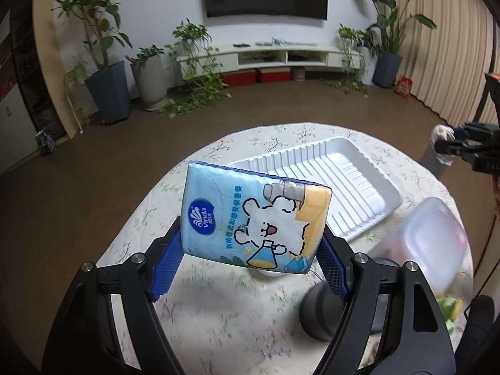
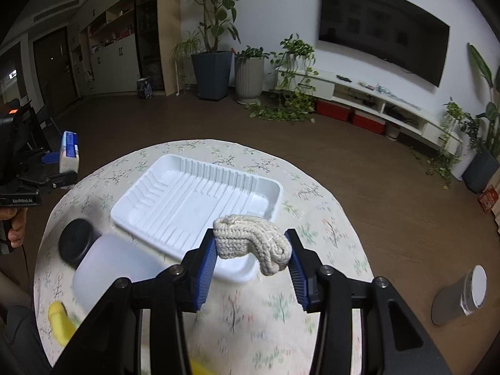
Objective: Organize soft objects
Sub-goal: 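Carry the tissue pack and sock with both tools over the white plastic tray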
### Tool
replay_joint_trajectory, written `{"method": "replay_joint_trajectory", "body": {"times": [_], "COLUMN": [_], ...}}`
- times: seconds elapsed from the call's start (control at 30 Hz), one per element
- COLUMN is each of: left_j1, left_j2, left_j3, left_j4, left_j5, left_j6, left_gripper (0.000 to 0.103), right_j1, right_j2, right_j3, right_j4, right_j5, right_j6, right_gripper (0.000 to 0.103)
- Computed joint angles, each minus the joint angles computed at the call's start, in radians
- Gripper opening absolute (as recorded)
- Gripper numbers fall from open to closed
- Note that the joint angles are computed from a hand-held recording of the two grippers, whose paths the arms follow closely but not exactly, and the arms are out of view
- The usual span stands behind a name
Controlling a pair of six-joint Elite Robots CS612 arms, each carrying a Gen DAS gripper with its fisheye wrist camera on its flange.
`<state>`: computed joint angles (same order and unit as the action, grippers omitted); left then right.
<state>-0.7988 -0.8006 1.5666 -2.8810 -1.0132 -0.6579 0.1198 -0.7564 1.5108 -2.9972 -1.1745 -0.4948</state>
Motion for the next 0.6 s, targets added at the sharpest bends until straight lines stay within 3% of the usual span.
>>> {"method": "replay_joint_trajectory", "body": {"times": [0.17, 0.4, 0.6], "left_j1": [0.039, 0.069, 0.093], "left_j2": [0.056, 0.145, 0.196], "left_j3": [-0.081, -0.217, -0.295], "left_j4": [0.058, 0.151, 0.229], "left_j5": [-0.098, -0.165, -0.230], "left_j6": [0.069, 0.179, 0.211], "left_gripper": [0.075, 0.075, 0.076], "right_j1": [0.024, 0.062, 0.086], "right_j2": [0.070, 0.151, 0.204], "right_j3": [-0.125, -0.253, -0.337], "right_j4": [0.120, 0.264, 0.372], "right_j5": [-0.008, -0.041, -0.074], "right_j6": [-0.047, -0.155, -0.214], "right_gripper": [0.046, 0.046, 0.046]}}
